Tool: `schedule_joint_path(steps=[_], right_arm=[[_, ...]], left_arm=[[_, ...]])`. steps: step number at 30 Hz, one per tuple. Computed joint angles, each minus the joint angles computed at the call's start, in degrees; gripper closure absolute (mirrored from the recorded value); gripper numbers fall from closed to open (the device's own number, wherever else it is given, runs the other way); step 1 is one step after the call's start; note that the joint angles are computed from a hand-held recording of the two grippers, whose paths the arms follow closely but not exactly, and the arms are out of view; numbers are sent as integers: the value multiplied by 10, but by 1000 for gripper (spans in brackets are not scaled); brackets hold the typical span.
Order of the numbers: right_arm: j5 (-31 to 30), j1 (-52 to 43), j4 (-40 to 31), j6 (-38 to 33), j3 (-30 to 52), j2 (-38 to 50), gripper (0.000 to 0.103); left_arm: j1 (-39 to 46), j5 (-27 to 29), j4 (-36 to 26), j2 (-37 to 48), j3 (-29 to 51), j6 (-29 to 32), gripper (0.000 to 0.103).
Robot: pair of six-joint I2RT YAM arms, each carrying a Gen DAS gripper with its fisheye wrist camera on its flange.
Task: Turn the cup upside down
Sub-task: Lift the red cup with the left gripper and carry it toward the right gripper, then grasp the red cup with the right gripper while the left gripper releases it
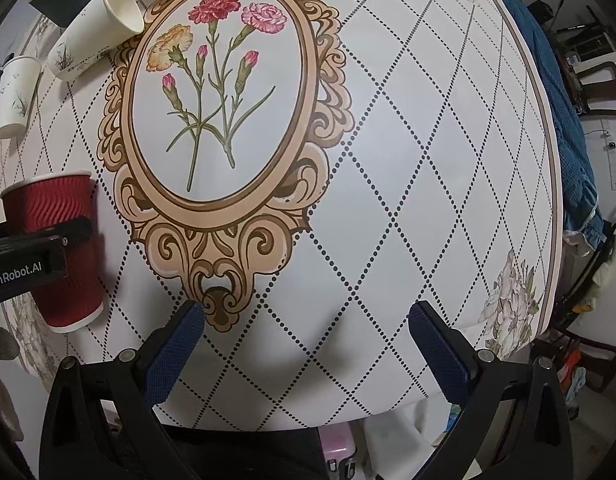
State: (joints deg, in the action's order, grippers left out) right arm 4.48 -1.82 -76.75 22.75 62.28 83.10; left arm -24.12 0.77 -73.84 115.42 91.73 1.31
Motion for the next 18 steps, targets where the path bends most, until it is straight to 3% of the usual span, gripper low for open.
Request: schedule_joint_path(steps=[6,13,18], right_arm=[[0,15,-15,19,13,-5,0],[-5,26,-40,36,33,-24,0],[-24,63,-67,72,64,-43,0]], left_arm=[[-13,7,2,-28,-22,-14,9],[9,23,-56,-80,36,0,9],[59,2,-81,-136,52,25,9]])
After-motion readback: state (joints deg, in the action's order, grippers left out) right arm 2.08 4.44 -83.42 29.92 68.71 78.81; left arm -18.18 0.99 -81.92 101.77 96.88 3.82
